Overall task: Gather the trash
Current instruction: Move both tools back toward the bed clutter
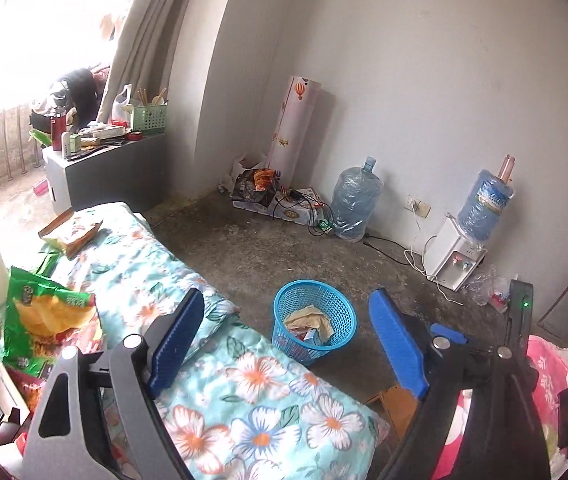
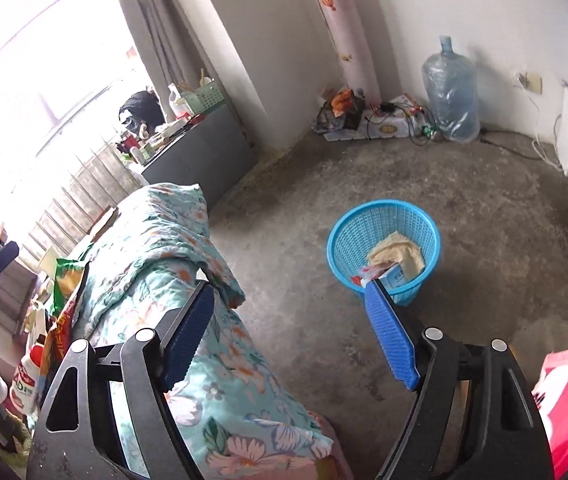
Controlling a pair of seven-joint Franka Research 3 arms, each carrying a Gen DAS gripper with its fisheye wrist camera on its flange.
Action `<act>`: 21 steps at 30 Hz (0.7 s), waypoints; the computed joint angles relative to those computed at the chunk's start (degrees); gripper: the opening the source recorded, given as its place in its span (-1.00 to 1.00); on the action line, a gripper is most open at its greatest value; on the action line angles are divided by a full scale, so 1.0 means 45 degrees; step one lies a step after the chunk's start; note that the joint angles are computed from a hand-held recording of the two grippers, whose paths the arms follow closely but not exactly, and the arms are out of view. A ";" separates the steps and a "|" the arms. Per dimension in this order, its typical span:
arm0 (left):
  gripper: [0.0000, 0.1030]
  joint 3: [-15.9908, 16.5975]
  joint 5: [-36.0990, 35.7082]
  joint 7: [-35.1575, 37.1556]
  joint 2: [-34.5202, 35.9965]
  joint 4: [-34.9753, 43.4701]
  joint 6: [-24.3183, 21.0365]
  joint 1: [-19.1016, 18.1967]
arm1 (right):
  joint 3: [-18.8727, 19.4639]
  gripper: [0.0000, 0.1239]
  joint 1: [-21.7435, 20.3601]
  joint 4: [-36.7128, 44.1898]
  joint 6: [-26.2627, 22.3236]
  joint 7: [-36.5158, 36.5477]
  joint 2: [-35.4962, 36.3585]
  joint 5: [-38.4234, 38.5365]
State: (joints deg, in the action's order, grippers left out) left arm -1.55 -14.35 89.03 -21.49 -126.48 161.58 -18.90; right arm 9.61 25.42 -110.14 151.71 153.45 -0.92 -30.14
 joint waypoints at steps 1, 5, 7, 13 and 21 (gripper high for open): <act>0.63 -0.0167 0.0255 -0.0286 -0.0392 -0.0333 -0.0054 0.0277 | 0.0102 0.27 0.0079 0.0127 -0.0253 0.0231 -0.0064 -0.0648; 0.67 -0.0687 0.1702 -0.1603 -0.1978 -0.1737 -0.0044 0.1296 | 0.0470 0.50 0.0326 0.0411 -0.0753 0.1187 -0.0220 -0.2899; 0.68 -0.0725 0.2248 -0.2206 -0.2697 -0.2326 -0.0192 0.1591 | 0.0631 0.53 0.0521 0.0682 -0.1094 0.1353 -0.0075 -0.3608; 0.68 -0.0624 0.3383 -0.3736 -0.4622 -0.3786 -0.0896 0.2254 | 0.0609 0.53 0.1351 0.1403 -0.1394 0.0583 0.0674 -0.2519; 0.68 -0.0365 0.4584 -0.5086 -0.7194 -0.5226 -0.2129 0.3258 | 0.0518 0.53 0.2559 0.2417 -0.0930 -0.0476 0.1509 -0.2503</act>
State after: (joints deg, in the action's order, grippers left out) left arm -3.19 6.27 66.14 -53.86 -149.99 152.00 -4.23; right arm 11.94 36.94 -99.26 147.52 151.31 5.88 -41.40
